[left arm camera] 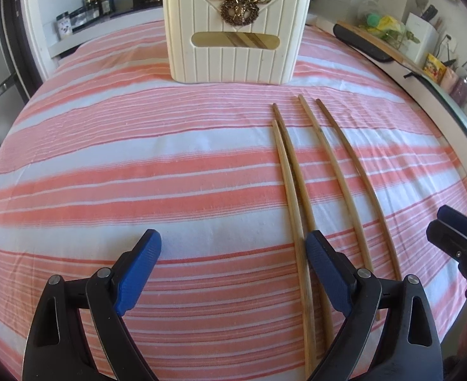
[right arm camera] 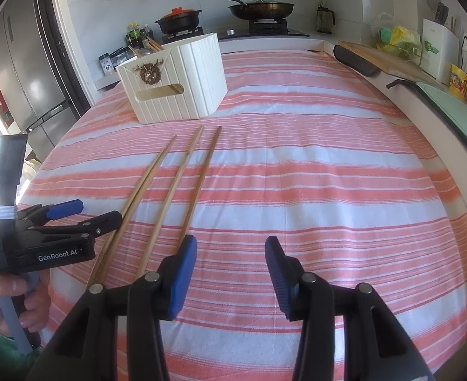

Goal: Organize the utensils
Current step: 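Move both open tools over the remaining wooden chopsticks, then grasp a chopstick with the left tool while the right tool grasps another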

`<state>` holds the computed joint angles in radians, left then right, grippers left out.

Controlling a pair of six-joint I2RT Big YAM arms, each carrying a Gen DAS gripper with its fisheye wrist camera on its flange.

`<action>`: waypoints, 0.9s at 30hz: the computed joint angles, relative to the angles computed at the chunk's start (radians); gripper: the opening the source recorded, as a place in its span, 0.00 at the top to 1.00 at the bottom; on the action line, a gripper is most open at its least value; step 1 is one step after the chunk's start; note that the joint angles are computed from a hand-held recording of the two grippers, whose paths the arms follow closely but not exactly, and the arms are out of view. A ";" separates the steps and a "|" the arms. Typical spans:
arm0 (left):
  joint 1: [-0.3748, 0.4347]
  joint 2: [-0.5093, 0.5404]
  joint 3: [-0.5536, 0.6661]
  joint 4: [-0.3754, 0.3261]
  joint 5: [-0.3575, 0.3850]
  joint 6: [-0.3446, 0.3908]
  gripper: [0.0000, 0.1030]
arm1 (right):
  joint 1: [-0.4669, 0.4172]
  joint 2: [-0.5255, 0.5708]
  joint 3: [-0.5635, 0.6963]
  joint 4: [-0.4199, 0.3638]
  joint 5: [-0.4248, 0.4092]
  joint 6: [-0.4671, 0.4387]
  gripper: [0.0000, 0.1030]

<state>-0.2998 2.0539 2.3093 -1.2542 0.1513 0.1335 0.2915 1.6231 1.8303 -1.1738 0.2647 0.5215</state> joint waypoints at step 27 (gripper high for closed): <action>0.054 -0.090 -0.136 0.090 -0.045 -0.032 0.95 | 0.024 0.055 0.029 -0.075 0.111 -0.112 0.94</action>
<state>-0.2456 1.9639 2.1731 -1.1639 0.1060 0.1015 0.3155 1.6780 1.8588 -1.2486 0.3760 0.4098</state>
